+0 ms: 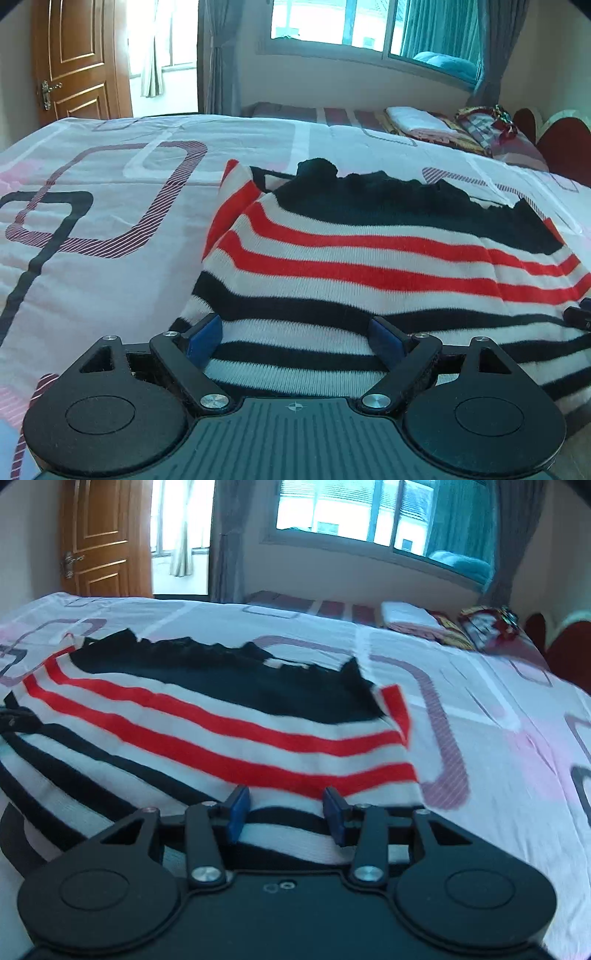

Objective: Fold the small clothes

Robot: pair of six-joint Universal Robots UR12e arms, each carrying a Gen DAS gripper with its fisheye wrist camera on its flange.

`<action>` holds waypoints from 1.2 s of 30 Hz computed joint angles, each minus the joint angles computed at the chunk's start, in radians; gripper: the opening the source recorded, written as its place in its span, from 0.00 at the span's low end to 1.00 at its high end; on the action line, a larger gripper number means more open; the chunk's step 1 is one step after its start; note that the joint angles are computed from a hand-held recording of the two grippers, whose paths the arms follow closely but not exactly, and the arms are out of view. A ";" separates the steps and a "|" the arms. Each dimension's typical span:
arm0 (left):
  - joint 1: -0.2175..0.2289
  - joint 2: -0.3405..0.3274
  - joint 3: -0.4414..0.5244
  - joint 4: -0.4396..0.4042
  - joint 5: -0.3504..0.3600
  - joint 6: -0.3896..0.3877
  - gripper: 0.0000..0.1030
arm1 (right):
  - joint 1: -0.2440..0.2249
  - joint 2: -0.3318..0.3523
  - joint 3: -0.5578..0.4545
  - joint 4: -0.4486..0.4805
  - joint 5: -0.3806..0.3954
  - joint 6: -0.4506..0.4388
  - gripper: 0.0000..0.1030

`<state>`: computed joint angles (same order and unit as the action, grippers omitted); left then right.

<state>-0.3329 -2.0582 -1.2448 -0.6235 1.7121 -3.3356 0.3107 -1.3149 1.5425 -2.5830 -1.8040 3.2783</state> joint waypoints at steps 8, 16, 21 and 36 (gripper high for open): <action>-0.013 0.019 0.000 -0.041 0.038 0.010 0.84 | 0.015 -0.006 -0.028 0.089 -0.027 0.082 0.44; -0.029 0.024 0.007 -0.013 0.025 0.010 0.84 | 0.046 0.004 -0.056 0.035 0.000 0.094 0.44; -0.035 0.015 0.012 -0.061 0.028 0.015 0.84 | 0.061 0.010 -0.060 0.065 0.006 0.078 0.44; -0.024 0.046 -0.052 -0.044 -0.004 -0.033 0.84 | 0.042 -0.057 0.046 0.101 -0.031 0.090 0.44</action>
